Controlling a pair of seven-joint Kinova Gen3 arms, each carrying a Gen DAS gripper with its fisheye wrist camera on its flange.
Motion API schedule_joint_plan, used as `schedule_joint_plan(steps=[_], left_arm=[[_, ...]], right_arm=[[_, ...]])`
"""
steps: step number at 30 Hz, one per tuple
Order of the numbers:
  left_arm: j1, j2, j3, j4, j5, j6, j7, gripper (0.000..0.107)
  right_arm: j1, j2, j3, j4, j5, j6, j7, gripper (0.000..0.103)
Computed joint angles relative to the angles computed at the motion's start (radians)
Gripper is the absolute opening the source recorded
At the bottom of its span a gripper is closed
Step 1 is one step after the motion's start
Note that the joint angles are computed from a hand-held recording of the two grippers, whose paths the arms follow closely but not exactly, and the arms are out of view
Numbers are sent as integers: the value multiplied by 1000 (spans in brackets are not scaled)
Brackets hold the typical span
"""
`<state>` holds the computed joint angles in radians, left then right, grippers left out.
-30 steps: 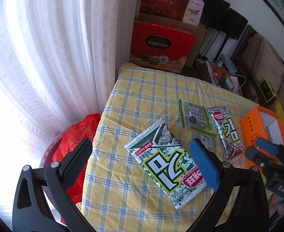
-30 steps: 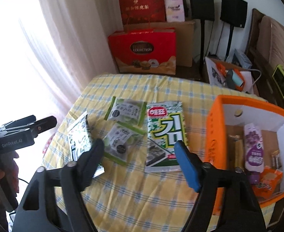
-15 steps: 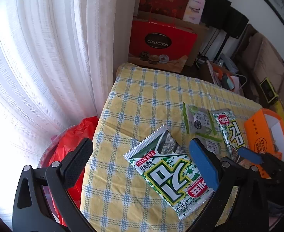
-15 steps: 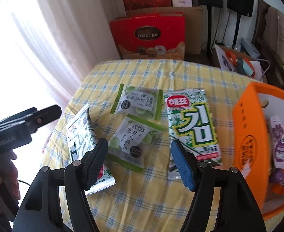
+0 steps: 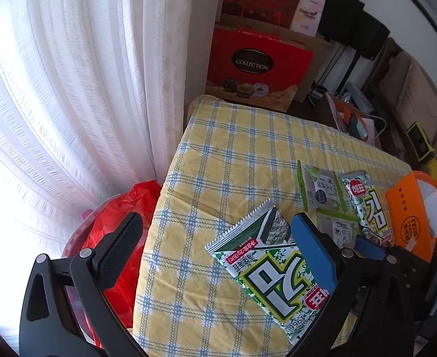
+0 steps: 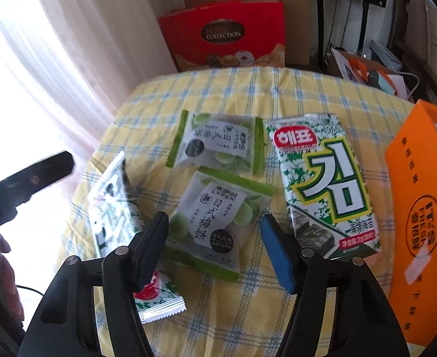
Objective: Organize objects
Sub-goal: 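Move the right tool back to the green mochi packs on the table, then grasp a green-and-white mochi pack with the right gripper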
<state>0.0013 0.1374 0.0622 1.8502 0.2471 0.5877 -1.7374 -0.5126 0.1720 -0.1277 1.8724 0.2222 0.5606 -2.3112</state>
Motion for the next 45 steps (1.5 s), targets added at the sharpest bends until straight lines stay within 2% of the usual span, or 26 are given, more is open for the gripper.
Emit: schedule_joint_plan(steps=[2,6,8,9,10,13,14,18,22,26,29,34,41,45], left_arm=[[-2,1,0,0,2,0,-5,99],[-4,4,1,-2,9,1,-12,99],[-4,5,2,-5,10,3,-13,99],[-4,6,3,-6,12,3,-14,99],[-4,6,3,-7,12,4,-14,99],[-6,10,3,-12,19,14,-18,99],[-6,11,4,-15,21,20,-19,99],[0,15,7,-24,20,28,-17,99],[8,34,15,-55,23,59,-18,99],[46,56,22,-96,-20,74,22,99],[62,95,37,-154,-30,118,20,100],[140,181,34,-266,-118,188,106,100],[176,268,52,-358,-116,245,162,100],[204,293,48,-377,-133,241,193,100]], right_arm=[[-33,6,27,-4,16,2,-13,66],[-21,19,6,-22,29,18,-39,67],[-43,30,13,-38,64,43,-62,67],[-57,34,17,-43,86,53,-82,63],[-76,39,24,-49,120,67,-106,54],[-95,43,21,-50,161,79,-131,47],[-93,41,19,-46,163,73,-133,46],[-68,0,14,2,155,6,-132,29],[-34,-37,-1,13,125,6,-87,28],[-12,-79,-7,34,128,1,-86,28],[24,-123,-15,56,98,-7,-59,28],[85,-197,-30,84,46,-8,-10,28],[161,-271,-40,119,-20,-13,45,28],[191,-290,-42,130,-55,-17,83,28]])
